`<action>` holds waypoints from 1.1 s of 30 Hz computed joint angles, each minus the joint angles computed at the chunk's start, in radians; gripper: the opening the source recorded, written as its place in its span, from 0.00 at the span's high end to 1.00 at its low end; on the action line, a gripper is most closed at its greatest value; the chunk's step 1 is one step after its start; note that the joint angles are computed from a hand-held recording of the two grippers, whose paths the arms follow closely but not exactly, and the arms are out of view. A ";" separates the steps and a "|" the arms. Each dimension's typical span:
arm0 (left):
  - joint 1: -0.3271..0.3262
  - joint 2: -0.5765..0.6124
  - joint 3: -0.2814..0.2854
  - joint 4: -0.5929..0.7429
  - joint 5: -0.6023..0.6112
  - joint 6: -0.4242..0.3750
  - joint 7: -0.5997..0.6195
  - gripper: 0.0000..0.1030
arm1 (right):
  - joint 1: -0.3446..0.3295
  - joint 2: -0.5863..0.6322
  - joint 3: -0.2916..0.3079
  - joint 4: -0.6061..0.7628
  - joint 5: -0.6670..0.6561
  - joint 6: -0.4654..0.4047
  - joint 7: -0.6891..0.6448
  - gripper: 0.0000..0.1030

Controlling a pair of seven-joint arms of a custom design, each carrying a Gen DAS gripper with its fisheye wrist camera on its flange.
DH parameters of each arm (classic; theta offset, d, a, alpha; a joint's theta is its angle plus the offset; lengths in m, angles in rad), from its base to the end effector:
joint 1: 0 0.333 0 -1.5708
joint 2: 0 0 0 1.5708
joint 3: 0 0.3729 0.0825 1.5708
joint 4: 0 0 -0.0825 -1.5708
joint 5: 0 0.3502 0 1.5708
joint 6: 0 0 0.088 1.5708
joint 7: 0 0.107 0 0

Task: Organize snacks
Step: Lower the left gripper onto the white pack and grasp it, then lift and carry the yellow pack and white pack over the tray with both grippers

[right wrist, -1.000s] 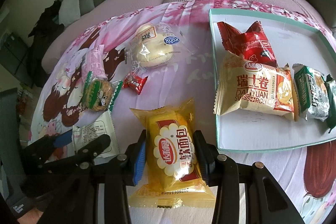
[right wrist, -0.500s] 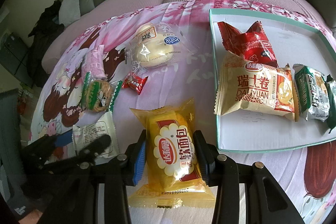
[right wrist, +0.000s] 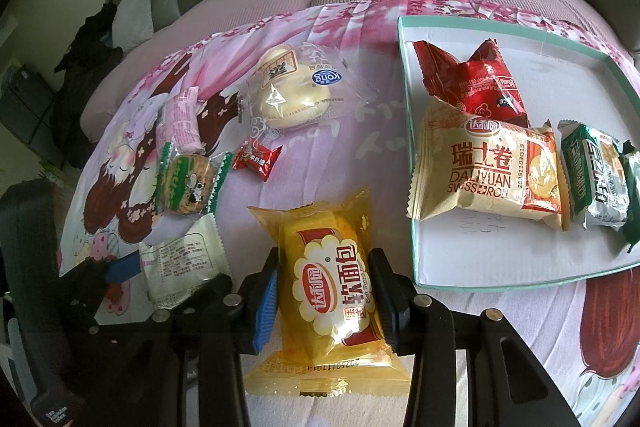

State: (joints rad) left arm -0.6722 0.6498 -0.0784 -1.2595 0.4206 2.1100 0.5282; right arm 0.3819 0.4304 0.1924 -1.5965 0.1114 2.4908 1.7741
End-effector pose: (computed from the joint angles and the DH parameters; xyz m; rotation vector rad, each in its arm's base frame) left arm 0.5790 -0.4894 0.4581 -2.1144 1.8523 -0.3362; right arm 0.6074 0.3615 0.5053 -2.0998 1.6108 -0.0436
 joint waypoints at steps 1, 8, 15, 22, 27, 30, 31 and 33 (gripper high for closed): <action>0.000 0.004 -0.003 0.004 -0.001 -0.001 0.008 0.12 | 0.000 0.000 0.000 0.000 0.000 0.000 0.000 0.56; -0.015 0.021 0.004 0.035 0.008 -0.024 0.015 0.11 | -0.001 -0.002 0.002 -0.002 0.003 0.001 0.002 0.56; -0.022 0.024 0.005 0.042 0.018 -0.012 0.022 0.24 | -0.001 -0.002 0.002 -0.003 0.004 0.002 0.002 0.56; -0.024 0.021 0.005 0.046 0.015 0.002 0.035 0.35 | -0.002 -0.003 0.002 -0.005 0.005 0.003 0.001 0.56; -0.024 0.013 0.010 0.039 0.024 -0.005 0.033 0.36 | -0.001 -0.005 0.003 -0.007 0.005 0.006 0.000 0.56; -0.023 0.005 0.012 0.032 0.031 -0.007 0.027 0.36 | -0.003 -0.010 0.005 -0.011 0.008 0.012 -0.005 0.56; -0.023 -0.001 0.013 0.024 0.036 -0.004 0.023 0.36 | -0.004 -0.013 0.006 -0.013 0.010 0.017 -0.007 0.56; -0.024 -0.009 0.015 0.018 0.048 0.000 0.014 0.36 | -0.002 -0.020 0.004 -0.019 0.007 0.032 -0.006 0.56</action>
State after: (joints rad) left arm -0.6966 0.6410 -0.0634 -1.2418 0.4686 2.1100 0.5427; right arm 0.3797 0.4104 0.1962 -1.6152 0.1189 2.5231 1.7680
